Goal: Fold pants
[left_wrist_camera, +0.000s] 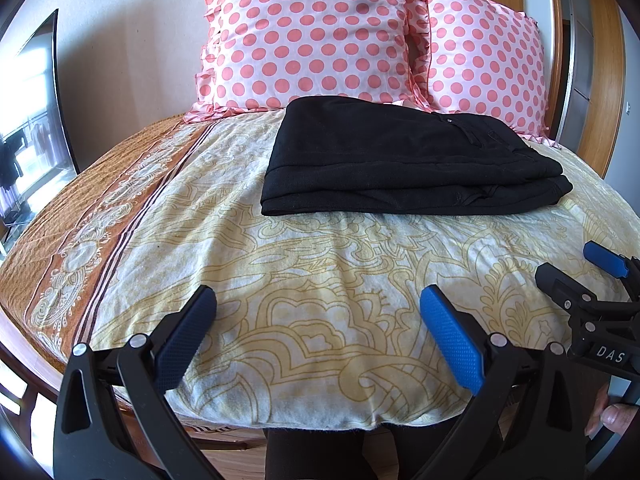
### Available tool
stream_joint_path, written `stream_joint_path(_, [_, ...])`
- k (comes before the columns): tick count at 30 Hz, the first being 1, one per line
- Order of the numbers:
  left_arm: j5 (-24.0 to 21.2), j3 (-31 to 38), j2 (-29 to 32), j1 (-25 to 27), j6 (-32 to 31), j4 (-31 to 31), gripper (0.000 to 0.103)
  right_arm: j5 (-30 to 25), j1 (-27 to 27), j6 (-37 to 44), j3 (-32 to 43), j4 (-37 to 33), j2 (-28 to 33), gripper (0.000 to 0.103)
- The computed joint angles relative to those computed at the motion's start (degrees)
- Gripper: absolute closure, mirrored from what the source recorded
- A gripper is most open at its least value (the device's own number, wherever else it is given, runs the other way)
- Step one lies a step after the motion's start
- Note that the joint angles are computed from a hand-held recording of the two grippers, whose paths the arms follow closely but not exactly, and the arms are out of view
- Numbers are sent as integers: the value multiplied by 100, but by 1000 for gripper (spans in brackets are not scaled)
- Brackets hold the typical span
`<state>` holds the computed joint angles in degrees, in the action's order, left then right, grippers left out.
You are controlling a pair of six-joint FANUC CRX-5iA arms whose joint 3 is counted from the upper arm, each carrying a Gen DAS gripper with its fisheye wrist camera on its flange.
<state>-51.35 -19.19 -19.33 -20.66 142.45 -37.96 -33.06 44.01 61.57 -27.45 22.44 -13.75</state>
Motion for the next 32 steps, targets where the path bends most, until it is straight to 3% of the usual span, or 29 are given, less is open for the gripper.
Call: stream_joint_path(32, [40,-1,13,19,-4,-25,2,19,-1,-21,-15,18,0,1])
